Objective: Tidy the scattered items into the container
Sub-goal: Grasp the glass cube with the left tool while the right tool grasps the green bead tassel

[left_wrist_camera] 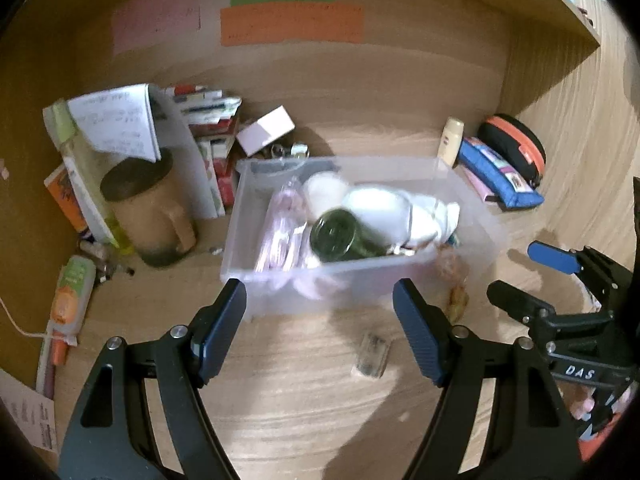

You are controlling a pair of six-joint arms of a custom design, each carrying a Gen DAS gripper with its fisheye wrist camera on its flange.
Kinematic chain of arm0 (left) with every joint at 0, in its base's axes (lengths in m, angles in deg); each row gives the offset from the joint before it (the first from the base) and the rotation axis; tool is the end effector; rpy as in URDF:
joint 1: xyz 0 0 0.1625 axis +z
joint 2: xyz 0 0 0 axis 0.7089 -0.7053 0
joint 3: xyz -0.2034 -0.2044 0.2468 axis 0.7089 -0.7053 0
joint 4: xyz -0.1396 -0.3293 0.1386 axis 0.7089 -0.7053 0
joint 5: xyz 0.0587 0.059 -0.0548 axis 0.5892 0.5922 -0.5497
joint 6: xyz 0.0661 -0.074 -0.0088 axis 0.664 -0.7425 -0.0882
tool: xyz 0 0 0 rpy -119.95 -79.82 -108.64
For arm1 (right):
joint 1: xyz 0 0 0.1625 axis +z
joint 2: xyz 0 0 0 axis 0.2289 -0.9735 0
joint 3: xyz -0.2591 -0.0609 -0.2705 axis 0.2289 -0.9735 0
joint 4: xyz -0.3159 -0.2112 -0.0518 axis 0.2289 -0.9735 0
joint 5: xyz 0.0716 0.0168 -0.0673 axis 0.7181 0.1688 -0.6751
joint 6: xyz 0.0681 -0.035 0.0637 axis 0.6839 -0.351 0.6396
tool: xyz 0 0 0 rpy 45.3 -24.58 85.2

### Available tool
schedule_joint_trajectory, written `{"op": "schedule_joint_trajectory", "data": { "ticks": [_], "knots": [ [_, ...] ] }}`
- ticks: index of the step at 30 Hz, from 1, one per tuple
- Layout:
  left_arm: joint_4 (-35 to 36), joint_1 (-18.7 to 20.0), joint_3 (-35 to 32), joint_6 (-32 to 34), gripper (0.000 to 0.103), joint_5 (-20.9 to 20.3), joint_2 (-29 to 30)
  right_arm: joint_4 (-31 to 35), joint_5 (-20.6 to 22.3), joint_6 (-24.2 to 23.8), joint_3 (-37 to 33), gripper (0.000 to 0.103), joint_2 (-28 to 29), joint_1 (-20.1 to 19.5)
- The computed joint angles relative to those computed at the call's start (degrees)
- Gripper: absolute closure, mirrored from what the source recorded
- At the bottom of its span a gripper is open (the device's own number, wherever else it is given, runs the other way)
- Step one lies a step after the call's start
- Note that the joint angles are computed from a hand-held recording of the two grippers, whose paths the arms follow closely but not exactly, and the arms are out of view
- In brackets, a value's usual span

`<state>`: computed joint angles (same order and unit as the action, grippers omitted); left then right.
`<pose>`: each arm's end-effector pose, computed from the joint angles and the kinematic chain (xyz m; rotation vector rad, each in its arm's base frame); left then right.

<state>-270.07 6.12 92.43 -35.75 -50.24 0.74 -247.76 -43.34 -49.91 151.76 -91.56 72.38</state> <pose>-0.1735 -0.5435 0.0568 0.6624 2.2882 -0.8915 0.0690 -0.5402 0.1155 0.7294 -2.3117 0.9021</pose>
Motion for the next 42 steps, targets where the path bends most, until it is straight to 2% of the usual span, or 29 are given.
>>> {"op": "schedule_joint_trajectory", "data": {
  "ticks": [8,12,15,21,23,28,29,32,34,37,38,42],
  "knots": [
    [5.3,1.9,1.0,-1.7,0.027,-1.4,0.2,4.3,-3.3,0.5,-1.8,0.024,2.1,-1.0],
    [10.0,2.9,-0.1,-2.3,0.027,-2.7,1.2,12.8,-2.8,1.1,-2.9,0.024,1.5,-1.7],
    [12.0,3.7,-0.9,-2.6,0.027,-4.4,1.8,13.7,-3.4,0.9,-3.8,0.024,2.3,-1.6],
    [12.3,3.7,-2.4,-0.6,0.030,-4.6,3.6,14.5,-4.8,0.4,-6.0,0.025,4.0,-0.8],
    [13.1,3.6,-3.0,0.0,0.037,-4.6,4.2,15.0,-4.9,0.5,-6.6,0.031,4.4,-0.8],
    [14.8,3.7,-4.7,0.8,0.040,-5.2,5.4,15.2,-5.7,0.6,-7.7,0.038,5.4,-0.4],
    [14.8,3.7,-4.8,0.9,0.044,-5.1,5.6,14.8,-6.0,0.6,-7.9,0.040,5.7,-0.3],
    [15.1,3.8,-5.5,1.2,0.056,-5.4,6.1,13.2,-6.4,0.0,-8.1,0.052,6.6,0.0],
    [14.6,3.9,-5.7,1.0,0.059,-5.6,6.3,12.5,-6.5,-0.4,-8.2,0.063,6.9,0.0],
    [13.6,4.1,-5.5,1.1,0.076,-5.7,6.2,12.0,-6.2,-0.3,-8.0,0.077,6.8,0.0],
    [13.3,4.1,-5.3,1.2,0.080,-5.6,6.1,12.3,-5.9,-0.2,-7.9,0.077,6.7,-0.1],
    [12.9,4.2,-4.7,0.5,0.080,-5.7,5.6,11.1,-4.6,-0.9,-6.5,0.077,6.1,-0.3]
  ]
}}
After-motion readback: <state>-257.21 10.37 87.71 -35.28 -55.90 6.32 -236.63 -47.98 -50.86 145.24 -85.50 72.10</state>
